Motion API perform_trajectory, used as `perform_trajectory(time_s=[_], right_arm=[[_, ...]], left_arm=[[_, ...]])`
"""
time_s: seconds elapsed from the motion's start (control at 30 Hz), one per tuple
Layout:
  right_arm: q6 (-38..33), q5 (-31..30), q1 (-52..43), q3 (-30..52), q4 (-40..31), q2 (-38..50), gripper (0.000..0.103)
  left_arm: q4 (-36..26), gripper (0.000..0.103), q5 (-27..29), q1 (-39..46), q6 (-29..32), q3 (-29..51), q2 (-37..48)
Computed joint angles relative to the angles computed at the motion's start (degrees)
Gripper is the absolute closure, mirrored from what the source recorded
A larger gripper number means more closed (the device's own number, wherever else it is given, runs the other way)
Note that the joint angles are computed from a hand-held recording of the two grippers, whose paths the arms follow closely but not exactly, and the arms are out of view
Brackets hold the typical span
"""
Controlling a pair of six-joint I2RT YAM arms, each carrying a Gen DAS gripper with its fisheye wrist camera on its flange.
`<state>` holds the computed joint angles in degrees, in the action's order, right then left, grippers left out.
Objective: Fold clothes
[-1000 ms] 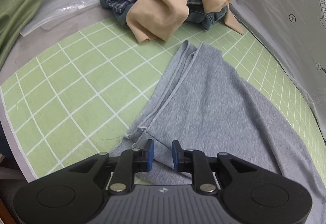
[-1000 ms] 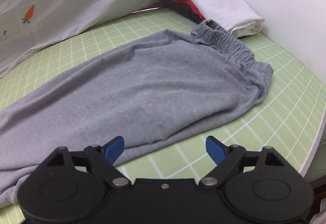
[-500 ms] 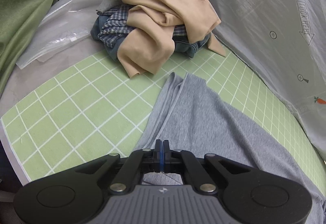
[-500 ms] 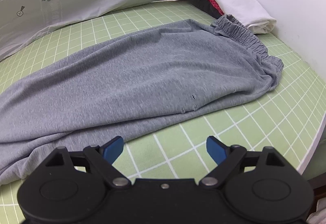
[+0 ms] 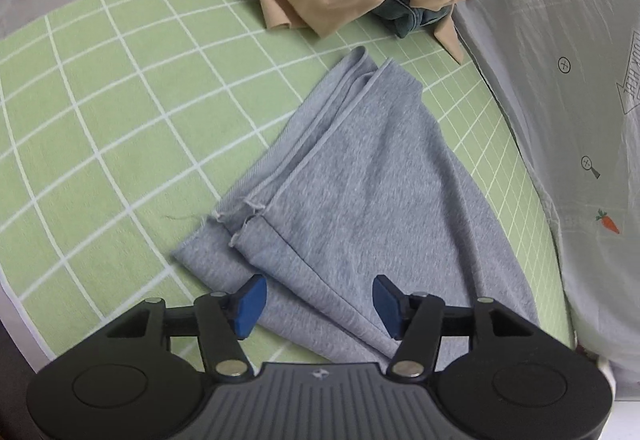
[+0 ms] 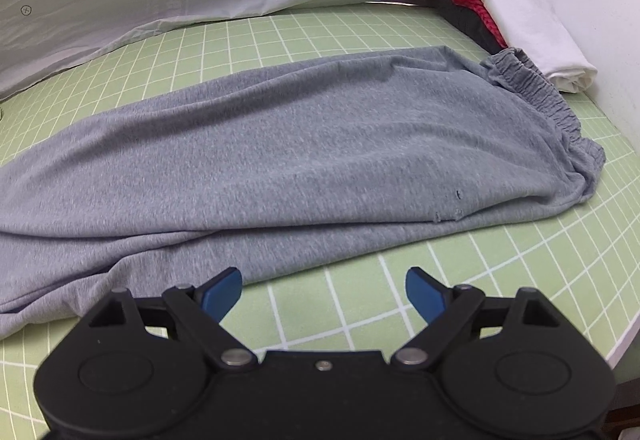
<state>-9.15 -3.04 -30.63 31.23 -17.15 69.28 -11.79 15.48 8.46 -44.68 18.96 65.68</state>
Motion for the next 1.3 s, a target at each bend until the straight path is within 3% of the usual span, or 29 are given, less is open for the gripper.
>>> perform_trajectory(time_s=[0.37,0.4,0.47,0.63,0.73,0.9,1.03,1.13,1.27,1.3], right_arm=[[0.53,0.20,-1.70,-0.68,0.34,-0.15,0.013],[0.56,0.19,-1.97,-0.62,0.42,-0.01,0.013],[0.59,0.24,-2.31,-0.51,0.52,0.36,0.013],[0.26,0.28,-2.60,-0.12,0.72,1.40,0.013],[-0.73,0.06,-2.73,0.03,0.82,1.95,0.013],[-3.59,-0.61,-3.98,0.43,0.64,2.38,0.013],[-6.71,-2.06,-7.55,1.13,0.21,3.46,0.013],[-8.30,-3.64,-11.15,2.69,-0.33,4.83,0.013],[-9.93,-5.70,-15.82,4.89,-0.09,6.79,0.012],[-10.24,-6.18,-16.96,5.76,-0.08,7.86,0.012]], left_arm=[[3.53,0.048,-1.96,-3.79,-0.52,2.07,4.71],[2.87,0.062,-3.17,-4.36,-0.32,2.51,5.06],[1.05,0.098,-5.98,-5.54,0.23,3.67,6.08],[0.32,0.101,-8.60,-5.78,0.96,2.01,0.52],[-3.98,0.101,-10.46,-6.25,1.60,1.89,-8.11],[-17.49,0.101,-12.38,-4.18,0.60,3.45,-23.45],[-16.98,0.099,-15.14,-1.61,4.33,0.72,-15.39],[-17.31,0.090,-17.90,-3.19,3.99,0.27,-14.04],[-18.56,0.062,-23.77,-8.97,0.10,2.01,-12.76],[-18.86,0.060,-25.94,-11.66,-1.25,2.96,-11.95]])
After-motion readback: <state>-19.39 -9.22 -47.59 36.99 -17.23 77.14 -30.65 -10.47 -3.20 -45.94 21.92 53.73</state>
